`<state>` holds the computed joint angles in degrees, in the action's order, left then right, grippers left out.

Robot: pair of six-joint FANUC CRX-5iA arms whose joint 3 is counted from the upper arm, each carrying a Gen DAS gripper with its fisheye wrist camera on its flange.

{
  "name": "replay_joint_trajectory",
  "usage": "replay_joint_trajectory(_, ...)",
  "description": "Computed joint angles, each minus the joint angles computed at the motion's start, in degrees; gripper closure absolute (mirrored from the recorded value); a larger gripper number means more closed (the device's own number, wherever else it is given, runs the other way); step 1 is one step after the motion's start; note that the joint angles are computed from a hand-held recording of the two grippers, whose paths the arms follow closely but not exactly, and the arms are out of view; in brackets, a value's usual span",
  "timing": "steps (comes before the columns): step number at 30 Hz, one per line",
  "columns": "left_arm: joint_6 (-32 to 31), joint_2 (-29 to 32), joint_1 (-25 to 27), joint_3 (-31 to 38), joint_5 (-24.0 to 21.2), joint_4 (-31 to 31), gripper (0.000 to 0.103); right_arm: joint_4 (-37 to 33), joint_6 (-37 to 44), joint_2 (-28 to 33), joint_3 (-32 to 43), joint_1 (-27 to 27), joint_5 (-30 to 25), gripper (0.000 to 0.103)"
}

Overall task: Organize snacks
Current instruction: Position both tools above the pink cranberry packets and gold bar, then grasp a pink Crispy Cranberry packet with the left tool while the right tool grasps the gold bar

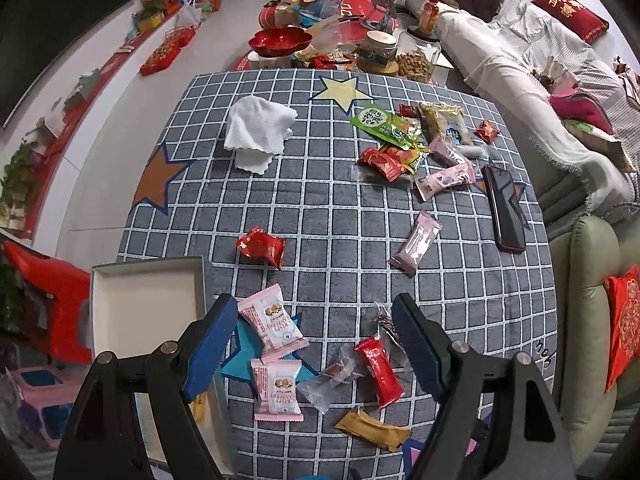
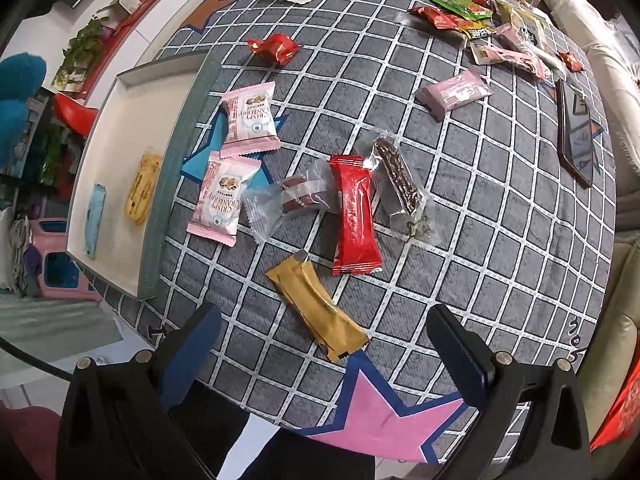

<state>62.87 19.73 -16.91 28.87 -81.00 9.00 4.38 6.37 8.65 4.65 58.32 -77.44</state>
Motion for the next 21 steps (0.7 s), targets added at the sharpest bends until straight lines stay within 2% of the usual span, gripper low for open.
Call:
replay_joint_trajectory(7, -1.0, 0.7, 1.8, -1.4, -0.8, -0.3, 0.020, -3.5, -0.9, -1.1, -2.3, -1.0, 1.8, 0.000)
replay_joint_trajectory(14, -2.0, 3.6, 5.2, -3.8, -8.2, -5.3, 0.021, -9.1, -0.8, -0.8, -5.0, -2.1, -0.5, 0.000)
replay_joint_trajectory(21, -3.3, 2.3, 4.5, -11.5, -4.9, -9.2, 0.021, -11.2, 5.2, 2.7, -3.0, -2.7, -0.9, 0.000)
